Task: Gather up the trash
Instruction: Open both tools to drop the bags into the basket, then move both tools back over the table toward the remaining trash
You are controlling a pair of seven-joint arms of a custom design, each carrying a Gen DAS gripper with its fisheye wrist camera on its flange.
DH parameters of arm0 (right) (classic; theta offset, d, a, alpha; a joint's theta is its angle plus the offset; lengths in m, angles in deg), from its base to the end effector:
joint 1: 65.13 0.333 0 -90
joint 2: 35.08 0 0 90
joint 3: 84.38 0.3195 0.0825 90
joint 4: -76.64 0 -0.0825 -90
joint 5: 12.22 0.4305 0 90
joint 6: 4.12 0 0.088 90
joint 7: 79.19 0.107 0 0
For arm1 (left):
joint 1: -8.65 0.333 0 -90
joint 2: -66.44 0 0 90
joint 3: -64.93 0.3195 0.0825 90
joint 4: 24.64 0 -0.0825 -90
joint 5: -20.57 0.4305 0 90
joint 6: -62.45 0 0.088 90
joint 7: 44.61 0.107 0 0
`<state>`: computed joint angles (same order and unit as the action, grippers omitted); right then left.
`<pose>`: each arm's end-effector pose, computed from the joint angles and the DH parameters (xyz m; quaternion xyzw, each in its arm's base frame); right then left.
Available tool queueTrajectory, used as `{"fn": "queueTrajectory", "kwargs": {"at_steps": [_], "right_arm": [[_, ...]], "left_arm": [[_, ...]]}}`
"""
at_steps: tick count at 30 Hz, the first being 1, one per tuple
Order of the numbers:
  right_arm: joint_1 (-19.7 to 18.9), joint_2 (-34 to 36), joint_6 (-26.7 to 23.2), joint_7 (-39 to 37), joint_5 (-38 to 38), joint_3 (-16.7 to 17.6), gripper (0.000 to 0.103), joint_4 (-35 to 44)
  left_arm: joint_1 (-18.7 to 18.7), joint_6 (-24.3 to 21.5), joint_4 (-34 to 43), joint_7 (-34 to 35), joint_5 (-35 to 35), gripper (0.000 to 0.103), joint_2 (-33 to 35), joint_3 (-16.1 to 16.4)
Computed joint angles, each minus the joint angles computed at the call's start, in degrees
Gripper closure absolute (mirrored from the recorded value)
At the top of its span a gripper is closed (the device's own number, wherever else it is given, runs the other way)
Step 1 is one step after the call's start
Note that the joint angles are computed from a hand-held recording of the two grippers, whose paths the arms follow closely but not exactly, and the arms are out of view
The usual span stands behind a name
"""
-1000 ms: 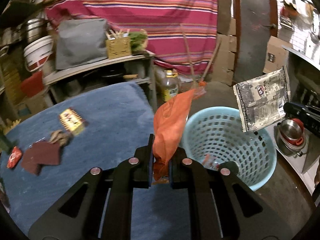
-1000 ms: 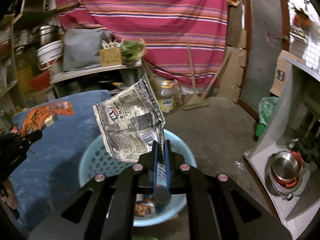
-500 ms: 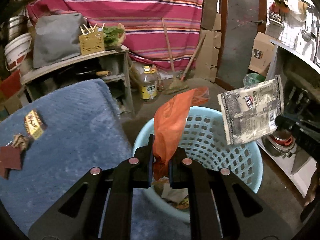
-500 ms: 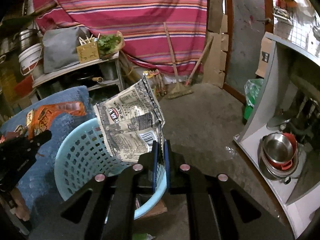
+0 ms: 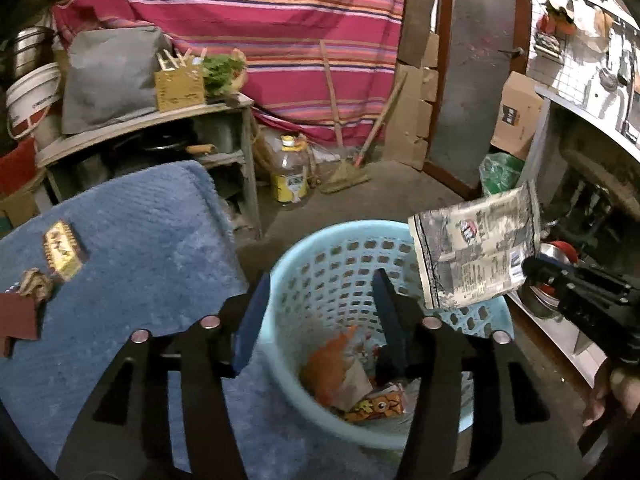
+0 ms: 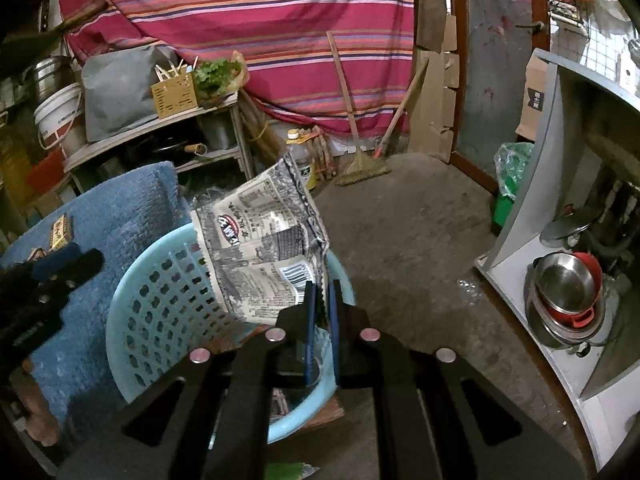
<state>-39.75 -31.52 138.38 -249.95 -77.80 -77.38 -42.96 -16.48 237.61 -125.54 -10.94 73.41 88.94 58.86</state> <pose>0.5256 0.3375 0.4066 -0.5265 0.7397 -0.3177 0.2735 0.5922 -0.4216 0.4093 -0.4857 0.7483 -0.3938 0.2215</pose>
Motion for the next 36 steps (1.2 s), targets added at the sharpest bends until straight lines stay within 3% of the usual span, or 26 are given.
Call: {"fn": "queueTrajectory", "kwargs": {"at_steps": [3,5,11,13,14,15,21,26,31,33,36], "right_arm": [[0.36,1.90,0.58,-0.36,-0.13,0.07,0.095,1.76],[0.76,3.06,0.64,-0.74,0.26,-0.07,0.094,3.01],[2.17,7.10,0.47,-3.88,3.27,-0.71,0.092,7.28],[2.68,7.98,0.72,-4.18,3.71,-1.17,0.068,8.06],[3.10,8.33,0.41,-3.75,3.50,-1.38,0.043,8.43],[3.60,8.49,-0.47,-3.39,3.20,-1.54,0.037,8.73],[5.86,8.92,-3.28,-4.27,1.59,-1.50,0.027,10.86],[8.70,9.69,-4.43,-0.70,-5.62,-1.24,0.023,14.56],[12.30,15.38,-4.91,-3.88,-7.55,-1.11,0.021,24.52],[13.87,17.60,-4.24,-4.83,-7.75,-1.85,0.014,28.03],[16.31,22.18,-3.28,-6.46,-6.88,-3.09,0.014,34.76]], "left_arm": [[-5.05,1.24,-2.44,-13.09,11.05,0.027,-3.66,7.90],[-4.56,1.29,-4.08,-17.17,14.73,0.021,-5.72,8.57],[-1.50,-0.61,-8.57,-25.43,23.77,0.015,-11.26,7.87],[-0.38,-1.68,-9.76,-28.52,27.09,0.011,-12.87,7.41],[0.44,-2.11,-10.67,-29.41,27.79,0.010,-13.82,7.08],[1.41,-2.18,-11.44,-29.09,27.45,0.010,-14.51,6.58],[6.97,-2.97,-16.22,-32.80,30.68,0.008,-19.28,4.33],[12.17,-4.43,-20.63,-35.77,33.52,0.006,-24.09,2.70],[17.53,-6.20,-23.61,-39.44,37.80,0.006,-28.08,1.06],[19.77,-6.15,-24.69,-40.54,38.51,0.006,-29.36,0.58],[23.14,-5.87,-25.75,-42.23,40.47,0.006,-30.82,-0.10]]}}
